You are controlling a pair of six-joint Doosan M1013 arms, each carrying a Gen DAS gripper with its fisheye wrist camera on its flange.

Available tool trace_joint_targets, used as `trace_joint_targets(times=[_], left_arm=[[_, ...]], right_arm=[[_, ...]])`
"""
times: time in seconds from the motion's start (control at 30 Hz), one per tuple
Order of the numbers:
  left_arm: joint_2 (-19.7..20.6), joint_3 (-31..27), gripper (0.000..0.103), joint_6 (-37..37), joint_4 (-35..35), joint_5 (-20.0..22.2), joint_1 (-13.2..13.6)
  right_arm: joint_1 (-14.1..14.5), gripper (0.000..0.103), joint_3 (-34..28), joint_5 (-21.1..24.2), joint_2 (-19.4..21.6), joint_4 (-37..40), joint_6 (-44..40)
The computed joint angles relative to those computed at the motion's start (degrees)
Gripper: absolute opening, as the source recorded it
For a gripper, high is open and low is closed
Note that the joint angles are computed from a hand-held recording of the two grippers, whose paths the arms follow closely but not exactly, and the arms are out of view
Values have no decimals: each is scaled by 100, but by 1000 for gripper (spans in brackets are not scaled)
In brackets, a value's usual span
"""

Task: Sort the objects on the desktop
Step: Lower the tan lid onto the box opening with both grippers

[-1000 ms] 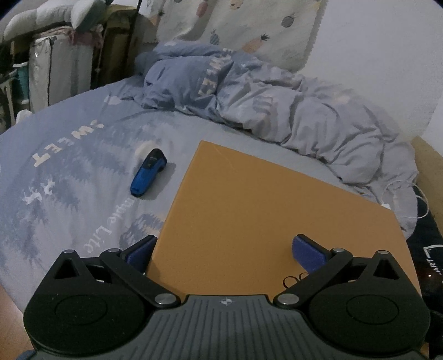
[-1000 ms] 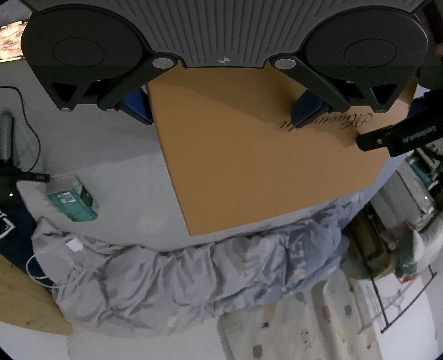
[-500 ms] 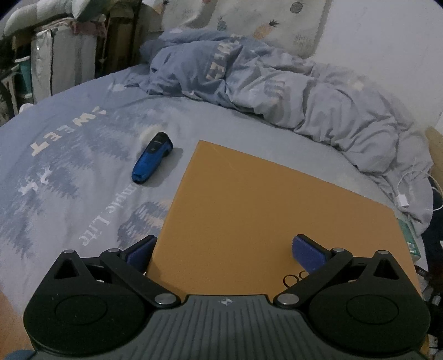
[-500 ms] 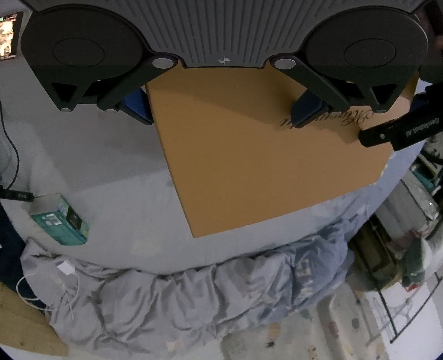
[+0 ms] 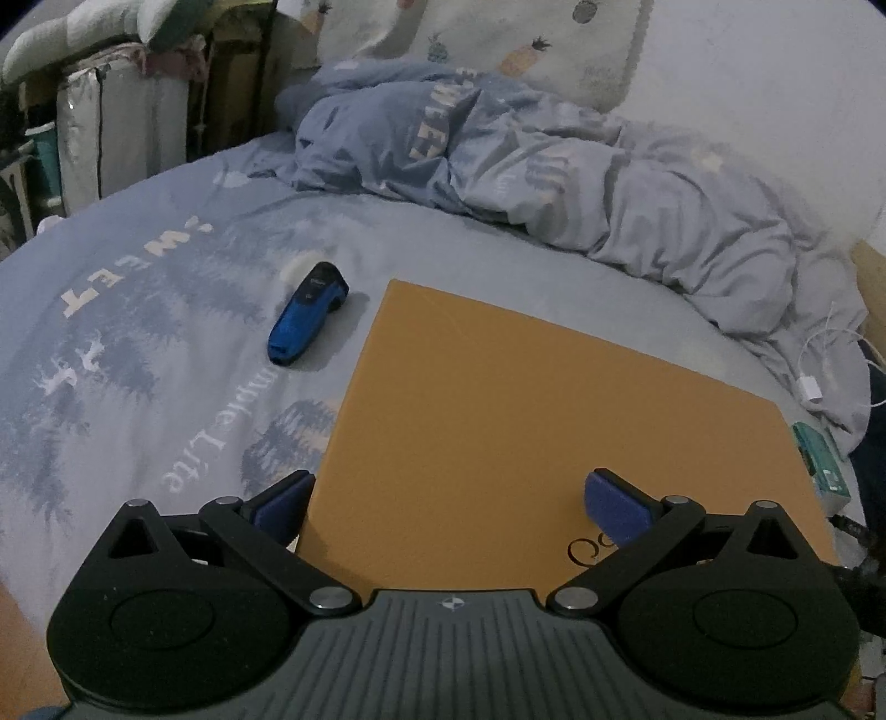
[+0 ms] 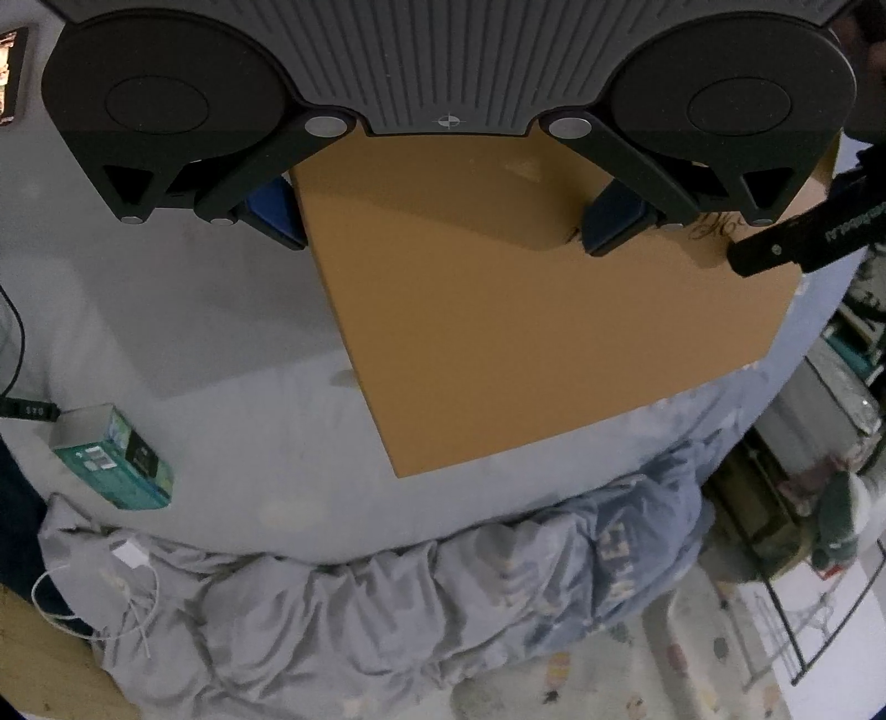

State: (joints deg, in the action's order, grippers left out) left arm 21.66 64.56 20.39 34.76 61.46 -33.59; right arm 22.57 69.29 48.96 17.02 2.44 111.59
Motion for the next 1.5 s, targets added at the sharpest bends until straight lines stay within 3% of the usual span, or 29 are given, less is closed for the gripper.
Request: trace_joint_targets(times=[1.0,1.5], left_arm=[[117,102,103,154,-123,-22,63],[73,266,103,232,-14,-333,81]], right_arm=[[15,103,245,-208,86,-64,85],[-1,103,421,-546,53,-42,7]])
